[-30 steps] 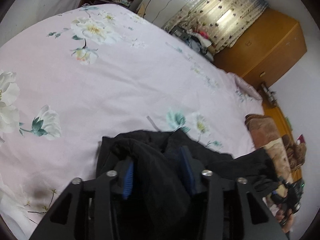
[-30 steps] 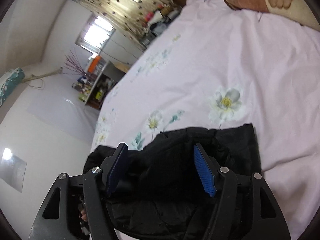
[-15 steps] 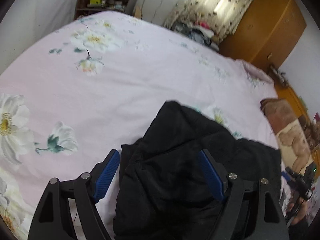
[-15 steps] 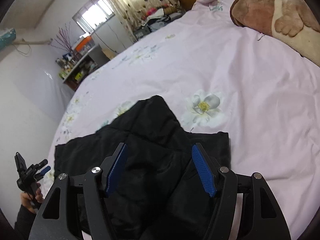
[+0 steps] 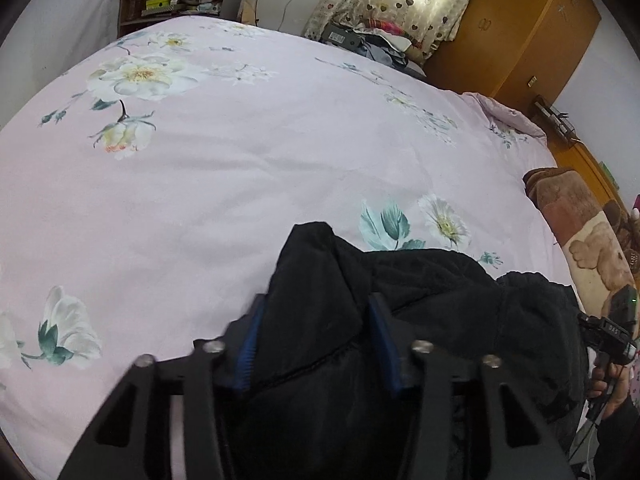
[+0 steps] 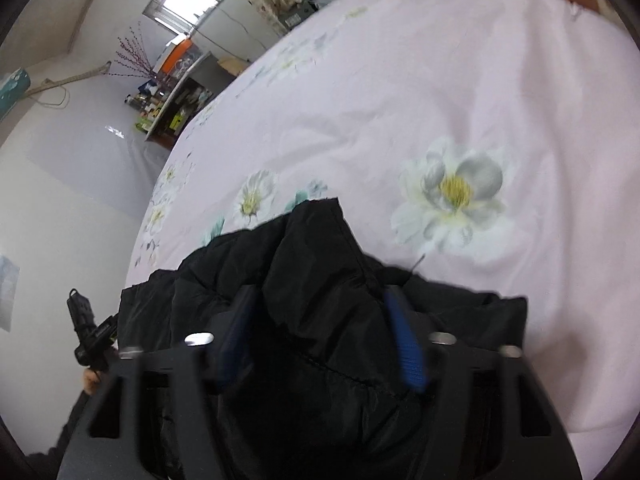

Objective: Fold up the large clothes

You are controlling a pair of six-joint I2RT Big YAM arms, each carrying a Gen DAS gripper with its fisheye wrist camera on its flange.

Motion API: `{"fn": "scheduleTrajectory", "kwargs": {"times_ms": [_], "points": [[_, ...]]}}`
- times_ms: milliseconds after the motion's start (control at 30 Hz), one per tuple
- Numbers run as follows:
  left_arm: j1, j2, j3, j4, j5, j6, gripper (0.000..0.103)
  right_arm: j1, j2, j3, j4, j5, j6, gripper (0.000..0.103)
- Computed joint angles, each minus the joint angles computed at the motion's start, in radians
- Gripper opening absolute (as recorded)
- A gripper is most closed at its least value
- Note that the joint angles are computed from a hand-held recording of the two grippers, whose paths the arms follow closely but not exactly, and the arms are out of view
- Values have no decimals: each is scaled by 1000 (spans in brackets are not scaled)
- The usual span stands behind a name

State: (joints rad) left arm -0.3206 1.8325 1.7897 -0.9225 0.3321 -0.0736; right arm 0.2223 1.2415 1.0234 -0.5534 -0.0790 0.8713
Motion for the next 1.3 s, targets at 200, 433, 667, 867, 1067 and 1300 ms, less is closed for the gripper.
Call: {"fn": "scheduleTrajectory", "kwargs": {"times_ms": [200, 433, 667, 867, 1067, 1300], "points": [[-27, 6, -29, 121, -118, -34, 32, 73, 84, 149, -156, 274, -45, 14], [-50, 27, -113, 227, -198, -29, 34, 101, 226, 159, -178, 342, -40, 17], [-74, 44, -122, 261, -277, -23, 40, 102, 254, 154, -181, 380, -48, 20], [-69, 44, -44, 145, -281, -18, 45, 119, 239, 207, -282, 432, -25, 25], [-31, -44, -62, 177, -245, -24, 58, 192, 107, 206, -310, 584, 43, 30], [-81, -190, -201, 290, -139, -55, 65, 327, 170, 296, -251, 638, -38, 30]]}}
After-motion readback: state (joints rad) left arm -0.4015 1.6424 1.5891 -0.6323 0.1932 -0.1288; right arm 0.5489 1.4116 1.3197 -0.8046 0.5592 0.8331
